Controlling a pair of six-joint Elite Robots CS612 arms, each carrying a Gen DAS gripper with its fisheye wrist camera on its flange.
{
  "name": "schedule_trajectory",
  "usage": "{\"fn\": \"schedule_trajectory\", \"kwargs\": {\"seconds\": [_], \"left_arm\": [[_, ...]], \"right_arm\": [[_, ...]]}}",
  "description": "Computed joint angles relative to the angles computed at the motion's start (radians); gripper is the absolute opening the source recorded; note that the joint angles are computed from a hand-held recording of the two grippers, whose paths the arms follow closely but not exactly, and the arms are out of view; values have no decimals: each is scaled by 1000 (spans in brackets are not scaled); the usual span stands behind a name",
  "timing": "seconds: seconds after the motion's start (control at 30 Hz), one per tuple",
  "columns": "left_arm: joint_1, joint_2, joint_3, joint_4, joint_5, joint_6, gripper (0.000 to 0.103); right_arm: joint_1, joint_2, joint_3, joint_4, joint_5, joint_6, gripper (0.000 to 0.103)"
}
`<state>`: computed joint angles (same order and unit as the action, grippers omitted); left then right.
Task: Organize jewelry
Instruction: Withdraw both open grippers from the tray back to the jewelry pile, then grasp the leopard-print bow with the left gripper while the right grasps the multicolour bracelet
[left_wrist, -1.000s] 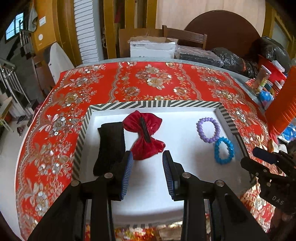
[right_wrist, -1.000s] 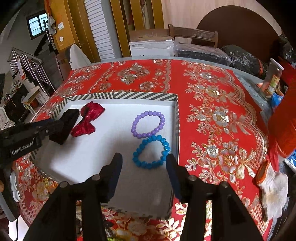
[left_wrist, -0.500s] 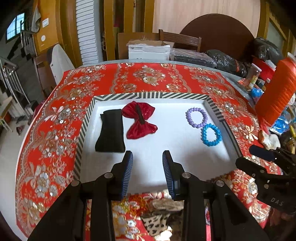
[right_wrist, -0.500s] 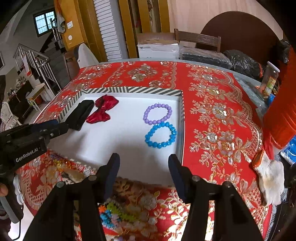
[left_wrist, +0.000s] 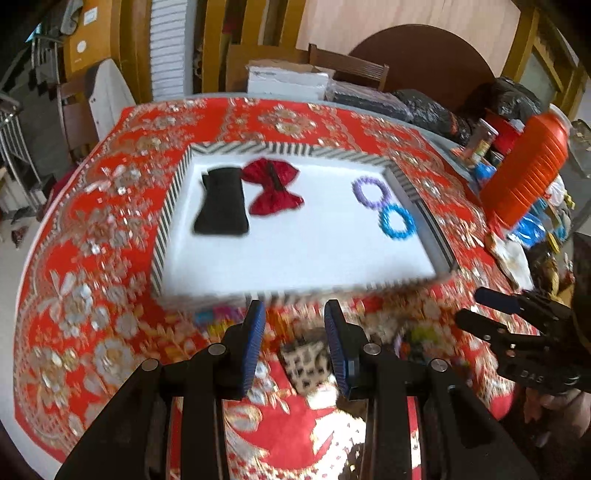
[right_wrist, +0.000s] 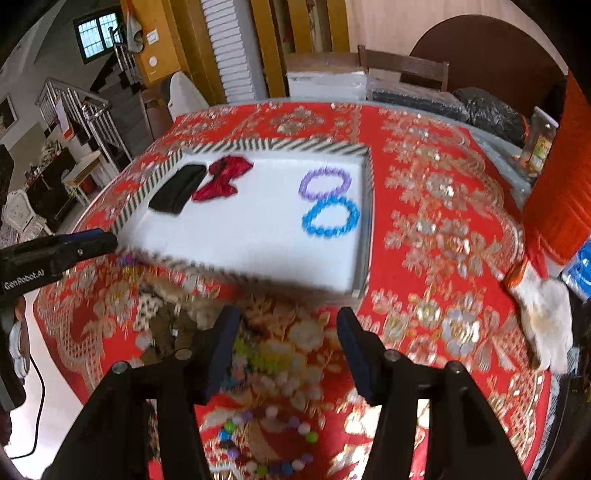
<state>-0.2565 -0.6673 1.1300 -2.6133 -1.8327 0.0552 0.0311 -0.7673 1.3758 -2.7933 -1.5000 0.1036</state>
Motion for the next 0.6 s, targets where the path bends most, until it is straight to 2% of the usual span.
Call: {"fn": "schedule_trajectory", "kwargs": {"seconds": [0.07,0.13,0.2,0.3,0.6], "left_arm": [[0,-7,17,16,-27,11,27],[-1,-13,33,28,-56,24,27],[-3,-17,48,31,-73,31,27],[-7,-12,52,58,-94,35,27],[-19,14,21,112,-113,39,27]], "right_arm": [[3,0,7,11,5,-21,58],[7,5,5,24,-4,-45,54],[9,12,-5,39,4,-55,46],[11,25,-27,59,13,-75,43],[7,62,-98,137,75,-127,26]]}}
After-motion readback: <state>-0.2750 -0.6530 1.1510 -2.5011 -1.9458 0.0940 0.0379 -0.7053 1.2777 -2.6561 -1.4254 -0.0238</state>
